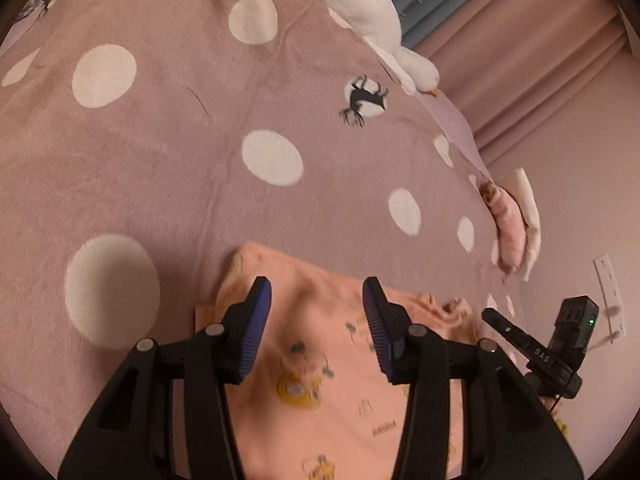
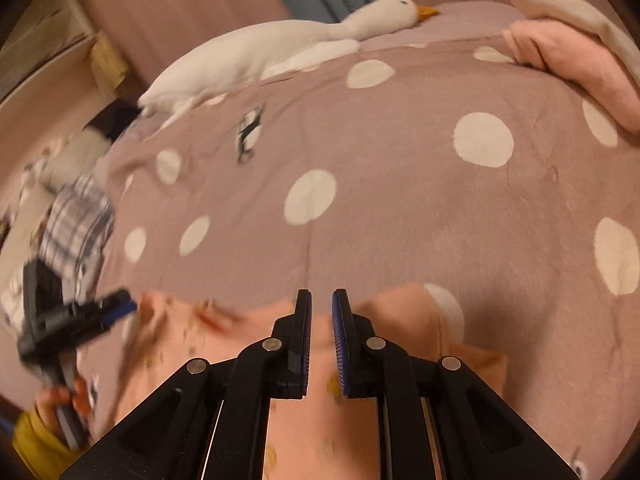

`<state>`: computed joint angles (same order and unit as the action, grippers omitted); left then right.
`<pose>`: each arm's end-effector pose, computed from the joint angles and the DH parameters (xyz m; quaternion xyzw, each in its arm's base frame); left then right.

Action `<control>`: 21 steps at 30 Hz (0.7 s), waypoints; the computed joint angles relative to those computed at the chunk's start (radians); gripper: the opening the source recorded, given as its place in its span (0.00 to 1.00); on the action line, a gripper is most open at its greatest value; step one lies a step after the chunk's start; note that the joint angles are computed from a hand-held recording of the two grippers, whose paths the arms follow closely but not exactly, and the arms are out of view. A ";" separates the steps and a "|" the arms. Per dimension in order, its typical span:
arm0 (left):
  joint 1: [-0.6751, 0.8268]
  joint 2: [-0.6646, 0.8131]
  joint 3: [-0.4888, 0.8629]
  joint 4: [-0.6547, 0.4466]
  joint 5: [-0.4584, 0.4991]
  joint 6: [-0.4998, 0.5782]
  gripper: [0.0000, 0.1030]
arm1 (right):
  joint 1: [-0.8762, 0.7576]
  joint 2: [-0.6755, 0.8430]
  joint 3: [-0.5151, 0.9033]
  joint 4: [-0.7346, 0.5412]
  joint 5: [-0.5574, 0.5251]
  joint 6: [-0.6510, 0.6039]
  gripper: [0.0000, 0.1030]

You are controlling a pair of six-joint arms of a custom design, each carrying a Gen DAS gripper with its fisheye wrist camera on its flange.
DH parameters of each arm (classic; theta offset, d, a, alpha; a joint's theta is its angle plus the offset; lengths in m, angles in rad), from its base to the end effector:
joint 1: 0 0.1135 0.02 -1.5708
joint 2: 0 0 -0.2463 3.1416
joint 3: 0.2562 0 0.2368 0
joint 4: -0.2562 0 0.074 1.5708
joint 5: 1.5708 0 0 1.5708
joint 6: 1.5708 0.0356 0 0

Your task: Fold small clothes

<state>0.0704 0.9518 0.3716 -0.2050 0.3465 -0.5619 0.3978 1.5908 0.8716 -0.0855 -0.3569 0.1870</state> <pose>0.1780 0.0004 0.1627 -0.2202 0.8854 -0.2462 0.3270 0.2821 0.1320 0.1766 -0.1620 0.9008 0.2637 0.3047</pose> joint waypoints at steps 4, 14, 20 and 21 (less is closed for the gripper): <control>-0.054 -0.066 -0.016 -0.068 0.001 0.014 0.45 | 0.026 -0.016 0.013 -0.122 -0.007 -0.125 0.14; -0.096 0.037 -0.023 -0.058 -0.045 0.051 0.46 | 0.079 0.317 0.327 -0.159 0.204 0.025 0.14; -0.012 -0.119 -0.092 -0.134 0.000 0.096 0.46 | -0.005 0.169 0.164 -0.065 0.163 0.053 0.14; -0.023 -0.170 -0.098 -0.164 -0.005 0.096 0.46 | -0.007 0.137 0.131 -0.063 0.157 0.033 0.14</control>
